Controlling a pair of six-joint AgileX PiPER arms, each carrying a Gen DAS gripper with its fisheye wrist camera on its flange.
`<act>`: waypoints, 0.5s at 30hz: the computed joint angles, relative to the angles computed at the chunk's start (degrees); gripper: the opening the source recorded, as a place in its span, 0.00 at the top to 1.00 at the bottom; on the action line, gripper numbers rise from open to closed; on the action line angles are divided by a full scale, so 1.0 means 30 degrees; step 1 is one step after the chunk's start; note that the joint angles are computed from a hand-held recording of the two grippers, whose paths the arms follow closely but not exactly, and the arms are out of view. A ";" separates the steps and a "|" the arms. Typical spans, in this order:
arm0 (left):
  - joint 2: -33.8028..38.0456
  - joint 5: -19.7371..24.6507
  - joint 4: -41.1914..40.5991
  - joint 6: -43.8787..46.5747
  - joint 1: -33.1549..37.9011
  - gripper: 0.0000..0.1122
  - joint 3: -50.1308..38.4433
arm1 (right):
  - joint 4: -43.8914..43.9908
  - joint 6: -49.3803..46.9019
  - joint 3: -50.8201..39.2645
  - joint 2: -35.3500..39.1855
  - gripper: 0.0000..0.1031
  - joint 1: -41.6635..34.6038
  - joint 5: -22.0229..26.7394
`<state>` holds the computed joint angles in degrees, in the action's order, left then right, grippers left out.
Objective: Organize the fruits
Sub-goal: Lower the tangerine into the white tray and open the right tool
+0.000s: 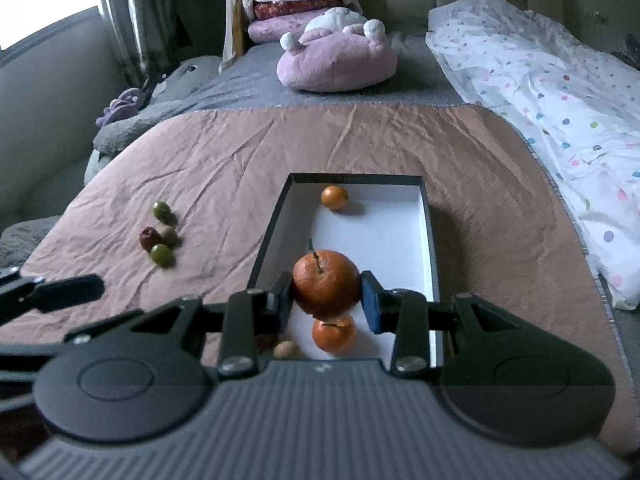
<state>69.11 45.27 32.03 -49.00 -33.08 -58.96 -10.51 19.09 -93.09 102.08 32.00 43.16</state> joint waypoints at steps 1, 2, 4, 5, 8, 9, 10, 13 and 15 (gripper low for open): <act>-0.0131 0.0063 -0.0004 -0.0008 -0.0061 0.50 0.0108 | -0.0007 0.0044 -0.0134 0.0193 0.62 -0.0007 0.0027; -0.0251 0.0108 0.0063 -0.0064 -0.0132 0.50 0.0217 | 0.0043 -0.0018 -0.0281 0.0390 0.62 -0.0060 0.0032; -0.0470 0.0243 0.0242 -0.0154 -0.0244 0.50 0.0444 | 0.0051 -0.0053 -0.0482 0.0697 0.62 -0.0082 0.0030; -0.0470 0.0267 0.0263 -0.0172 -0.0232 0.50 0.0472 | 0.0055 -0.0092 -0.0676 0.0891 0.62 -0.0107 0.0102; -0.0744 0.0309 0.0009 0.0003 -0.0013 0.50 0.0692 | 0.0031 -0.0095 -0.0846 0.1210 0.62 -0.0184 0.0080; -0.0813 0.0313 -0.0051 0.0101 0.0063 0.50 0.0731 | 0.0032 -0.0075 -0.0956 0.1340 0.62 -0.0198 0.0118; -0.0855 0.0351 -0.0047 0.0131 0.0092 0.50 0.0766 | 0.0032 -0.0068 -0.1073 0.1457 0.62 -0.0216 0.0182; -0.1018 0.0376 -0.0092 0.0217 0.0227 0.49 0.0911 | -0.0079 0.0028 -0.1304 0.1769 0.62 -0.0244 0.0311; -0.1054 0.0397 -0.0061 0.0186 0.0296 0.47 0.0958 | 0.0048 -0.0129 -0.1460 0.1978 0.62 -0.0281 0.0410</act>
<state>65.95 46.46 31.84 -48.44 -32.19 -56.09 -10.37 18.70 -97.48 108.01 31.16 44.39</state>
